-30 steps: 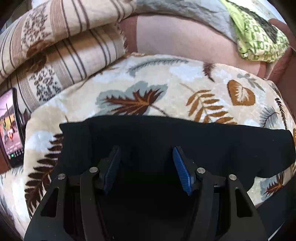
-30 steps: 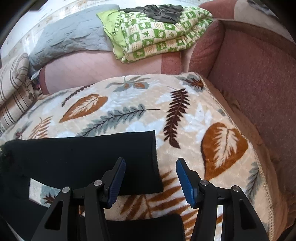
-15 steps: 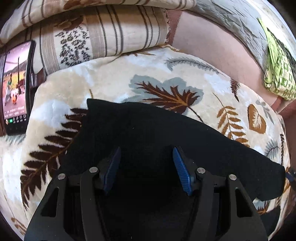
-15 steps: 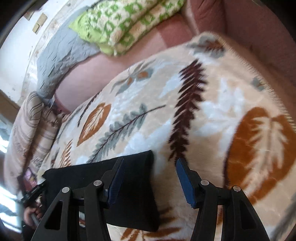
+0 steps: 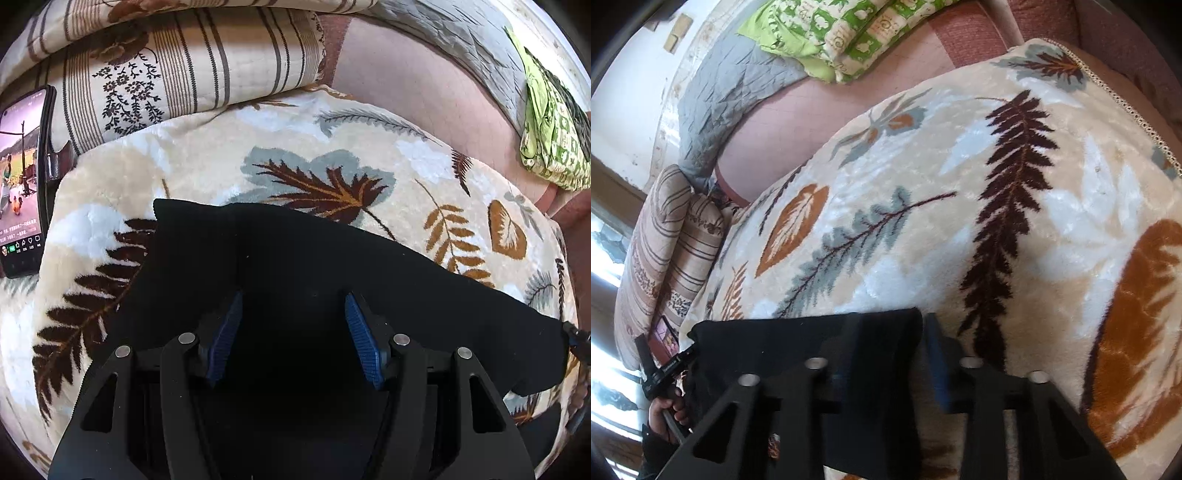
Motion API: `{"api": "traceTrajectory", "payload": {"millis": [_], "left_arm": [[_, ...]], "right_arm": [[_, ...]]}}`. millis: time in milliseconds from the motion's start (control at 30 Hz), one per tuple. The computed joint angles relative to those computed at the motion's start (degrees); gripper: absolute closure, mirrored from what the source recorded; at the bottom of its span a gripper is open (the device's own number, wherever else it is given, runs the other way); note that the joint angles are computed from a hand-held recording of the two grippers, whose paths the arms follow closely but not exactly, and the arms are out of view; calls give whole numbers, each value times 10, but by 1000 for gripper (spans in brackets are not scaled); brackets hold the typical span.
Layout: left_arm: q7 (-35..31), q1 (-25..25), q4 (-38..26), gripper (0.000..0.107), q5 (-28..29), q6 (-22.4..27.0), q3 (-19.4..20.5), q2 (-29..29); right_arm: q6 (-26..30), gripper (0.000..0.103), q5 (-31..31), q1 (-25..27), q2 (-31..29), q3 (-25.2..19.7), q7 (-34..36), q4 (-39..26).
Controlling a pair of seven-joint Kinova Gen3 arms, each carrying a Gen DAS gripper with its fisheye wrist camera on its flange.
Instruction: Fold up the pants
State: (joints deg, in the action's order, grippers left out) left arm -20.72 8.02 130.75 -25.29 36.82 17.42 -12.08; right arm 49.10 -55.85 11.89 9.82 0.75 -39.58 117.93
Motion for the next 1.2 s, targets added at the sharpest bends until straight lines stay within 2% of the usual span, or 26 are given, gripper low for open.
{"api": "traceTrajectory", "payload": {"millis": [33, 133, 200, 233, 333, 367, 433, 500, 567, 633, 700, 767, 833, 933, 1033, 1100, 1200], "left_arm": [[-7, -11, -1, 49, 6, 1, 8, -1], [-69, -85, -7, 49, 62, 7, 58, -14], [-116, -138, 3, 49, 103, -10, 86, -33], [-139, -165, 6, 49, 126, -14, 100, -43], [-209, -242, 15, 49, 195, -19, 127, -80], [-232, -259, 18, 49, 218, -20, 120, -96], [-279, -290, 25, 49, 240, -25, 75, -142], [-326, -311, 12, 48, 225, -19, 22, -172], [-372, -290, 3, 30, 187, -33, -31, -161], [-419, -237, -15, 29, 159, -38, -77, -113], [-465, -184, -30, 29, 114, -25, -101, -74], [-512, -131, -25, 29, 69, -26, -123, -58], [-559, -78, -20, 29, 54, -26, -158, -41], [-629, -6, -10, 29, 78, -46, -236, -16], [-698, 44, -11, 31, 130, -53, -314, 2], [-731, 46, -13, 31, 151, -61, -332, 7], [-757, 38, -11, 31, 176, -74, -332, -9]], "right_arm": [[-3, 96, -9, -5, -6, 6, 16, 7], [-60, 97, -57, 4, -45, -16, 53, 54], [-107, 97, -67, -14, -76, -19, 58, 80], [-130, 97, -58, -39, -92, -10, 47, 90], [-200, 97, 4, -86, -135, -19, -21, 108], [-222, 97, 27, -94, -154, -29, -44, 116], [-245, 97, 64, -86, -178, -61, -91, 124], [-264, 97, 110, -95, -199, -76, -136, 130], [-261, 97, 135, -125, -208, -52, -157, 129], [-262, 97, 147, -141, -214, -41, -164, 132], [-262, 97, 156, -153, -212, -27, -169, 132], [-264, 97, 171, -162, -209, -20, -186, 131], [-267, 97, 186, -169, -205, -18, -210, 130], [-276, 97, 214, -184, -202, -18, -240, 127], [-281, 97, 231, -202, -202, -7, -257, 127], [-284, 97, 235, -219, -202, 8, -261, 127], [-287, 97, 241, -239, -202, 27, -267, 128]]}}
